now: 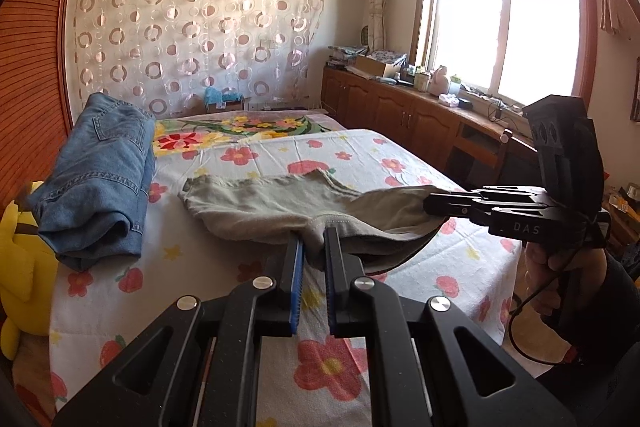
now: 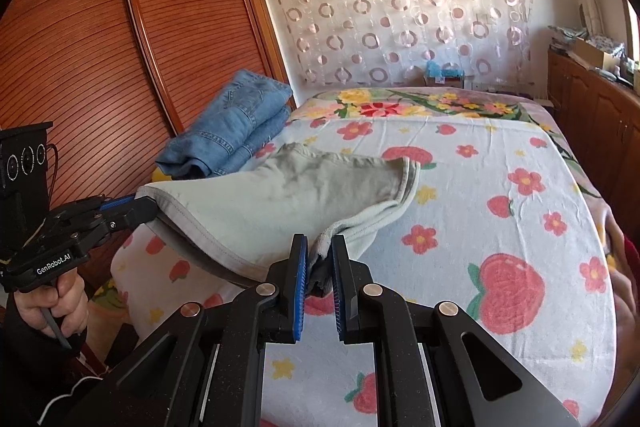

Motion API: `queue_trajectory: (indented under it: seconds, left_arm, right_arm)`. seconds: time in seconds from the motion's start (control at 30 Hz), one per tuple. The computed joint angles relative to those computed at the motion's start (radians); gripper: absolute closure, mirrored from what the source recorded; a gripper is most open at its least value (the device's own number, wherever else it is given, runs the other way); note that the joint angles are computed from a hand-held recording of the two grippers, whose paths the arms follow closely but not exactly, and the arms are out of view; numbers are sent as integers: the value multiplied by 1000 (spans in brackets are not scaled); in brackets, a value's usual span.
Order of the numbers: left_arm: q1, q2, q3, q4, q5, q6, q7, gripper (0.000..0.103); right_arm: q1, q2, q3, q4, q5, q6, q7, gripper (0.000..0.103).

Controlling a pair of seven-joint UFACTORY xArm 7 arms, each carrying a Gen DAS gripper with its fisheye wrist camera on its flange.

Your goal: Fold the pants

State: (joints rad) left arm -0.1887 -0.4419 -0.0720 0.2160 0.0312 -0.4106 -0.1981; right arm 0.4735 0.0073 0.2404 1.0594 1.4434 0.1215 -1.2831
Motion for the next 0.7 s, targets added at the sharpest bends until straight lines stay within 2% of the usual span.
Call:
queue_trajectory:
  seconds: [0.1, 0.2, 0.3, 0.7]
  left_arm:
    - [12, -27, -17, -5, -9, 8, 3, 92]
    - [9, -51, -16, -7, -8, 19, 6, 92]
    - [12, -73, -27, -14, -11, 18, 9, 92]
    - [-9, -138, 0, -16, 11, 38, 23, 92]
  right_arm:
    - [1, -17, 0, 0, 24, -1, -27, 91]
    - [-5, -40, -15, -7, 81, 52, -75, 91]
    - [-8, -51, -20, -12, 114, 64, -104, 92]
    - [-19, -86, -23, -20, 235, 87, -231, 92]
